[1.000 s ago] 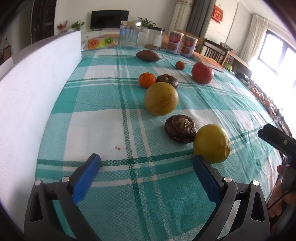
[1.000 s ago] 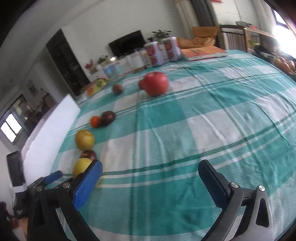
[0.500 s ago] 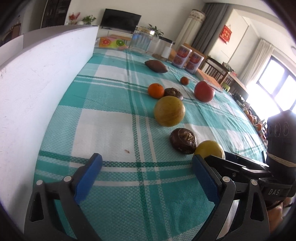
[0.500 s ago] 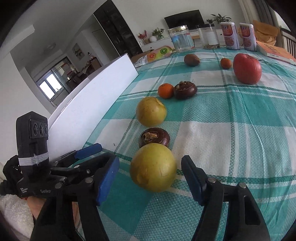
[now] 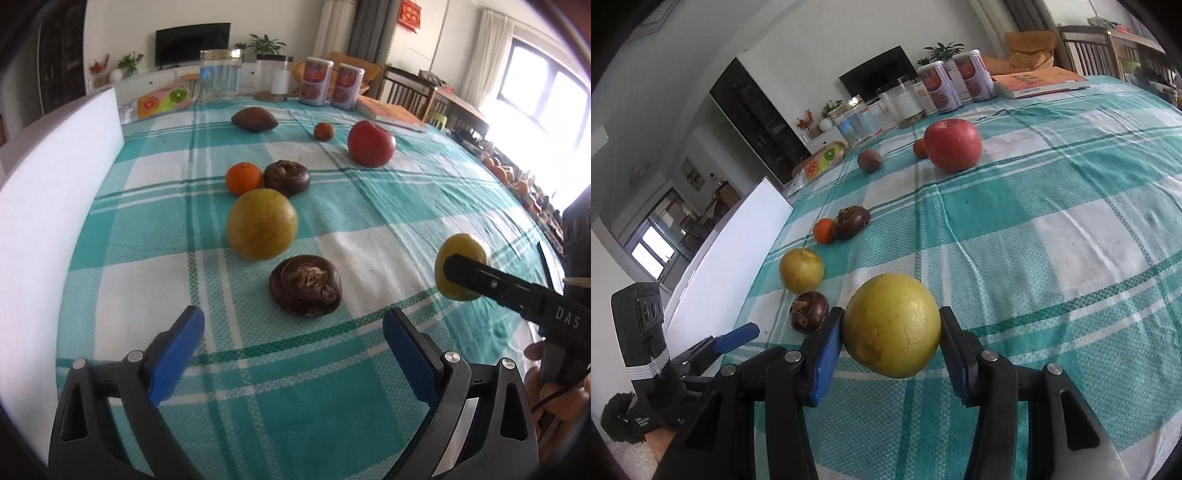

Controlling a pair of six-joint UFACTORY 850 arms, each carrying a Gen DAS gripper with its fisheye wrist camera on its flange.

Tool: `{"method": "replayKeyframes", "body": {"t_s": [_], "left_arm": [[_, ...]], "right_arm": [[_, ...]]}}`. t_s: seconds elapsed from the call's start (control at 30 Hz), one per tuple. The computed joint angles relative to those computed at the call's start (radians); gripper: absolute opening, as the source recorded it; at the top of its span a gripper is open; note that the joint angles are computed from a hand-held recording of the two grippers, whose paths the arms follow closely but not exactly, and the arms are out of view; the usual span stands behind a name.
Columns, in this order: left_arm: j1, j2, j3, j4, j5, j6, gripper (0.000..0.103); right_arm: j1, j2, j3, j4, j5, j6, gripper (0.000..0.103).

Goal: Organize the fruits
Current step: 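Grasp a mangosteen with the left tool while the right tool grasps a yellow pear, then lower both held fruits into the white box and open both tools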

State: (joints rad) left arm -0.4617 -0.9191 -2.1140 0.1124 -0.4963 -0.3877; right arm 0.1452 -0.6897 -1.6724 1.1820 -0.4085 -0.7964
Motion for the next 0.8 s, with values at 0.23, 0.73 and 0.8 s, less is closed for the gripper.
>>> {"method": "replayKeyframes", "body": {"t_s": [0.23,0.73,0.8], "left_arm": [[-0.025,-0.150,-0.250,0.100,-0.196,-0.074,0.049],[0.095,0.510,0.524,-0.449,0.084,0.214,0.049],[0.122,0.563,0.567,-0.326,0.110,0.064,0.049]], "right_arm": [[0.007,0.005,0.000,-0.044,0.040,0.034,0.051],[0.083,-0.035,-0.131,-0.011,-0.228,0.004,0.051],[0.125,-0.079,-0.244,-0.021,-0.308,0.014,0.051]]}}
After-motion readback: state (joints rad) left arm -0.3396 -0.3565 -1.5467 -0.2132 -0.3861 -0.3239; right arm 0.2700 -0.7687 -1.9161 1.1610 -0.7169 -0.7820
